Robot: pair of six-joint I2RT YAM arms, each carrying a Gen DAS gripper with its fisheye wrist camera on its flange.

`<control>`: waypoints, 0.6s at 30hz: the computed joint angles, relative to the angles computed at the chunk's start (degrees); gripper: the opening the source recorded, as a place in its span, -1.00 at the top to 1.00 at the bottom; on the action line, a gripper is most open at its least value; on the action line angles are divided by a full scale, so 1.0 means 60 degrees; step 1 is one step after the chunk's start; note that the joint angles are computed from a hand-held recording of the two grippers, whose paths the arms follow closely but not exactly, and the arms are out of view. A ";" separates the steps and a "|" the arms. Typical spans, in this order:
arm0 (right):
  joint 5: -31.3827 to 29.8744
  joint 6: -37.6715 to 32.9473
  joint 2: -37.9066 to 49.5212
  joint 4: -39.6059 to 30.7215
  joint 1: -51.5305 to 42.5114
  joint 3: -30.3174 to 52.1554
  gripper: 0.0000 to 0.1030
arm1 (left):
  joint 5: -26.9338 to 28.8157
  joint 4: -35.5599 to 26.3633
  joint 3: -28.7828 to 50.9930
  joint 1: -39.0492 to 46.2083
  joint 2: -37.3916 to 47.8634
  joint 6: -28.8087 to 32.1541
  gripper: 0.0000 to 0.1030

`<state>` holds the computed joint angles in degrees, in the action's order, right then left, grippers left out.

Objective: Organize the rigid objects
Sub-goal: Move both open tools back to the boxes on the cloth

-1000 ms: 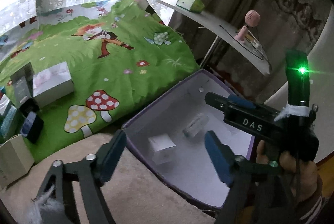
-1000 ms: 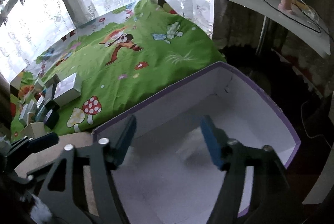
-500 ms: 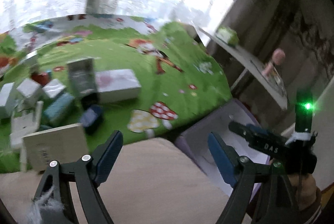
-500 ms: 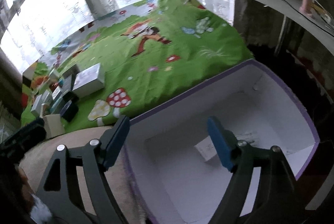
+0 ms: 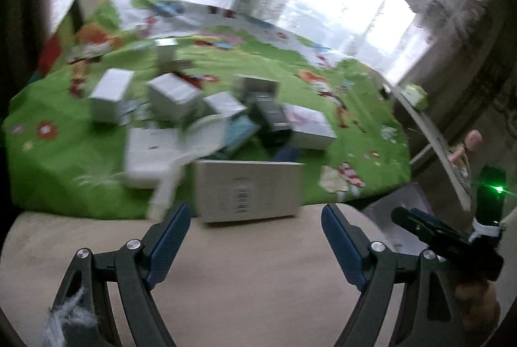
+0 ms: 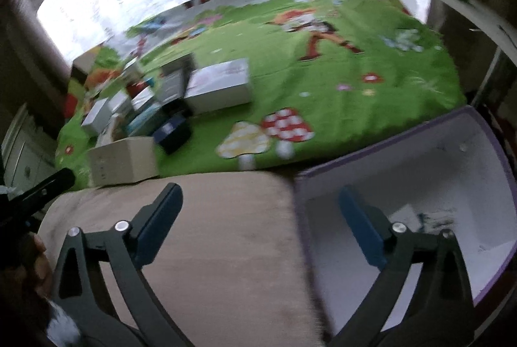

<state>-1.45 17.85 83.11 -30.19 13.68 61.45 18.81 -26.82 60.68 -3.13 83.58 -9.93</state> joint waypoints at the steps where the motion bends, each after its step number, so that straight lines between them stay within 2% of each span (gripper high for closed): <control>1: 0.0023 0.0038 0.0131 -0.0055 0.0182 0.0144 -0.94 | -0.0102 -0.0049 -0.0046 0.0197 -0.0008 0.0017 -0.64; 11: 0.0735 0.0307 0.1950 -0.0367 0.2350 0.1952 -0.99 | 0.0178 -0.0074 -0.0243 0.1638 0.0099 0.0111 -0.64; 18: 0.1321 0.0493 0.3058 -0.0864 0.3073 0.3270 -0.99 | 0.0415 -0.0209 -0.0120 0.2142 0.0331 0.0304 -0.63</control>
